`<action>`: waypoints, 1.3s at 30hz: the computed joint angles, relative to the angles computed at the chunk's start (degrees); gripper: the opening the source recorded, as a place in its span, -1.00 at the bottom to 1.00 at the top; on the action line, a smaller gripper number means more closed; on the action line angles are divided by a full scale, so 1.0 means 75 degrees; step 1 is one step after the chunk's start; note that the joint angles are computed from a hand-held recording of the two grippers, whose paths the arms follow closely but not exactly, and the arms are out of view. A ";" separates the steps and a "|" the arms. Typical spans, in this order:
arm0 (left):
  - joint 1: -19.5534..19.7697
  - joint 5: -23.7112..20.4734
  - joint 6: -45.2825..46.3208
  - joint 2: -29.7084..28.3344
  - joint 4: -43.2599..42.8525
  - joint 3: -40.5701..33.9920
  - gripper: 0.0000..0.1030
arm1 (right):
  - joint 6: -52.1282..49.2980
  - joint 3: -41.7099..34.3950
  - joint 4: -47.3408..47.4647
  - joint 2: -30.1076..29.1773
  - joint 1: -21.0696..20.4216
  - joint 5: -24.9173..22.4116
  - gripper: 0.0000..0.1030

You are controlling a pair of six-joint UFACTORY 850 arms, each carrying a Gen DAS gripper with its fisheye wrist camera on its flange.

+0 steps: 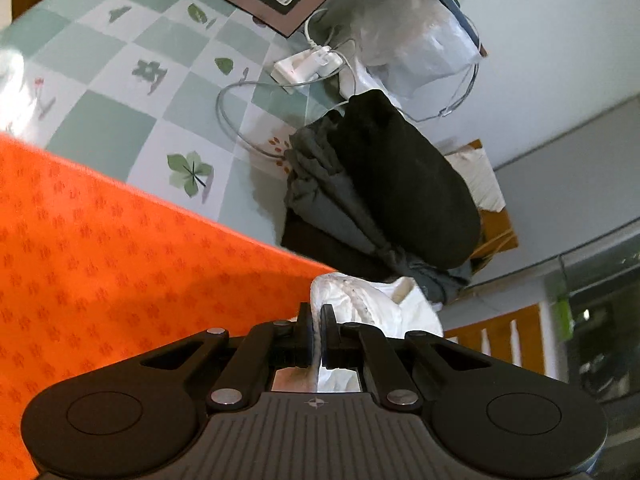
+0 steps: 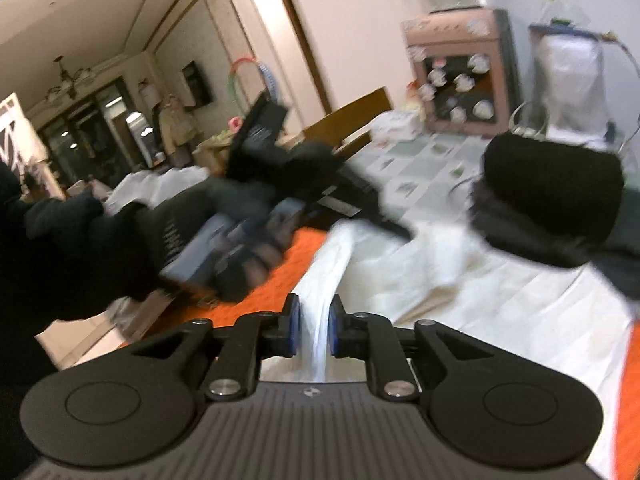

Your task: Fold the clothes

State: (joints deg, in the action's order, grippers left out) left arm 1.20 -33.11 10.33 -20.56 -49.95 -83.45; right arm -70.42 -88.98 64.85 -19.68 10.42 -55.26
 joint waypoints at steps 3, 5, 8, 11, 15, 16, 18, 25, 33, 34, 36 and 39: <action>-0.0020 -0.0038 -0.0053 -0.0085 0.0244 -0.0114 -0.88 | 0.0111 -0.0563 -0.0081 -0.0417 0.0046 0.0326 -0.61; -0.0028 -0.0039 -0.0042 -0.0098 0.0300 -0.0120 -0.88 | 0.0051 -0.0996 0.0231 -0.0767 0.0037 0.0316 -0.60; -0.0040 -0.0041 -0.0027 -0.0116 0.0382 -0.0129 -0.88 | 0.0521 -0.1536 -0.0148 -0.1188 0.0232 0.1077 -0.60; -0.0036 -0.0011 0.0001 -0.0073 0.0400 -0.0113 -0.88 | 0.1704 -0.2158 -0.1441 -0.1699 0.0516 0.1683 -0.60; -0.0057 0.0025 0.0064 -0.0038 0.0448 -0.0181 -0.88 | 0.2922 -0.2831 -0.2681 -0.2441 0.0798 0.1575 -0.65; -0.0073 0.0040 0.0122 -0.0034 0.0465 -0.0222 -0.88 | 0.3041 -0.2871 -0.2855 -0.2533 0.0855 0.1587 -0.72; -0.0110 0.0087 0.0188 -0.0026 0.0515 -0.0299 -0.88 | 0.3266 -0.3097 -0.3047 -0.2777 0.0949 0.1474 -0.82; -0.0440 0.0090 0.0635 -0.0166 0.0640 -0.0725 -0.87 | 0.2687 -0.3256 -0.2022 -0.3215 0.1249 0.2215 -0.86; -0.0432 0.0422 0.1547 0.0151 -0.0004 -0.0350 -0.56 | 0.1626 -0.3257 -0.0808 -0.3362 0.1086 0.2202 -0.82; -0.0402 0.0503 0.1712 0.0264 -0.0128 -0.0212 -0.39 | 0.1742 -0.3193 -0.0953 -0.3290 0.1036 0.2013 -0.78; -0.0298 0.0764 0.2153 0.0561 -0.0625 0.0191 -0.27 | 0.1925 -0.3031 -0.1196 -0.3125 0.0931 0.1645 -0.67; -0.0068 0.0939 0.2661 0.0890 -0.1464 0.0710 -0.20 | 0.2038 -0.2392 -0.1272 -0.2660 0.0735 0.1246 -0.62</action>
State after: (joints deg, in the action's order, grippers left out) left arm 0.69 -26.07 30.29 -13.88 -60.93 -78.12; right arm -55.13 -106.92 55.30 -39.63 15.93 -45.92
